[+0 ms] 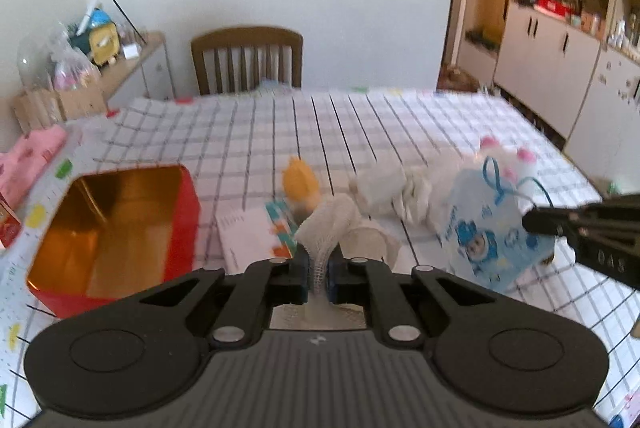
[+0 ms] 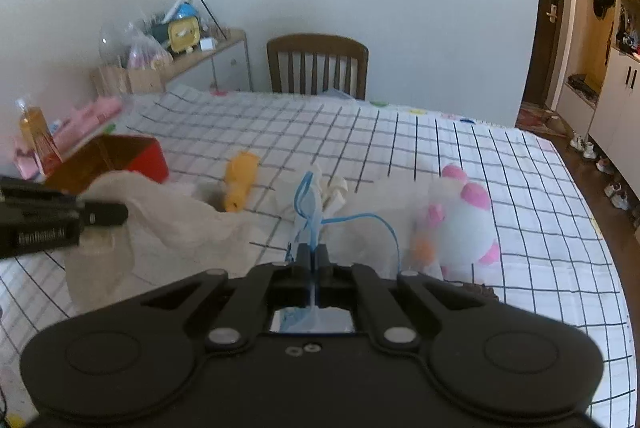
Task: Organize soft objects
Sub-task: 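Carry the white cloth with the left gripper while the right carries the blue bag over the tin box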
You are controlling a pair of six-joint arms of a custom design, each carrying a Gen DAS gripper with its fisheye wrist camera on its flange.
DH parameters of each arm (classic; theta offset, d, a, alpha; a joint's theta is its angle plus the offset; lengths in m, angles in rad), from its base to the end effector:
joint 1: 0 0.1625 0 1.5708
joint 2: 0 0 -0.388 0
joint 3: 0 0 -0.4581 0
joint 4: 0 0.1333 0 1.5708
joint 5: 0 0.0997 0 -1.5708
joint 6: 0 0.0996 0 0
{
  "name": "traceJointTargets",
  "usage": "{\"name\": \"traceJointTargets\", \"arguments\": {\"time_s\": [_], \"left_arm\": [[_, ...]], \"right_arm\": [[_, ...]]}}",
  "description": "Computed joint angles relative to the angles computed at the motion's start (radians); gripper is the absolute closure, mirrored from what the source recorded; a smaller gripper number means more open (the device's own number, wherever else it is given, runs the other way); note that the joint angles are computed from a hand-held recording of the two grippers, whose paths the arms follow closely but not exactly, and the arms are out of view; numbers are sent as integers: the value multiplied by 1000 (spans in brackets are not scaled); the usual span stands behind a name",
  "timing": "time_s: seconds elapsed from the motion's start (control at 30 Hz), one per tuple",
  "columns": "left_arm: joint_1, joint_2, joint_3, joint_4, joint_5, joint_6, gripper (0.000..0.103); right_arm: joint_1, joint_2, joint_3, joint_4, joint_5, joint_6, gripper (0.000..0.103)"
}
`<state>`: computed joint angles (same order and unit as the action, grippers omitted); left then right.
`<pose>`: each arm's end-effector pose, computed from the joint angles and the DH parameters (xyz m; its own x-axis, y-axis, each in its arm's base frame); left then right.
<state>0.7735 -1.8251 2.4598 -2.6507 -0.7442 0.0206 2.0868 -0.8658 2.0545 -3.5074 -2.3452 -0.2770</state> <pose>-0.1349 -0.4205 0.2484 -0.6865 0.2763 -0.6727 0.6600 0.6250 -0.4169 0.3237 -0.4416 0.0486 -0.7249 -0.1157 0.6791 -0.5821 0.6300 -0.5140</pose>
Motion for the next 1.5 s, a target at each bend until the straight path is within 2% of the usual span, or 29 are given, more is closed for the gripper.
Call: {"name": "traceJointTargets", "arguments": {"time_s": [0.27, 0.4, 0.97, 1.27, 1.5], "left_arm": [[-9, -72, -47, 20, 34, 43, 95], [6, -89, -77, 11, 55, 96, 95], [192, -76, -259, -1, 13, 275, 95], [311, -5, -343, -39, -65, 372, 95], [395, 99, -401, -72, -108, 436, 95]], "right_arm": [[48, -5, -44, 52, 53, 26, 102], [68, 32, -100, 66, 77, 12, 102], [137, 325, -483, 206, 125, 44, 102], [141, 448, -652, 345, 116, 150, 102], [125, 553, -803, 487, 66, 217, 102]]}}
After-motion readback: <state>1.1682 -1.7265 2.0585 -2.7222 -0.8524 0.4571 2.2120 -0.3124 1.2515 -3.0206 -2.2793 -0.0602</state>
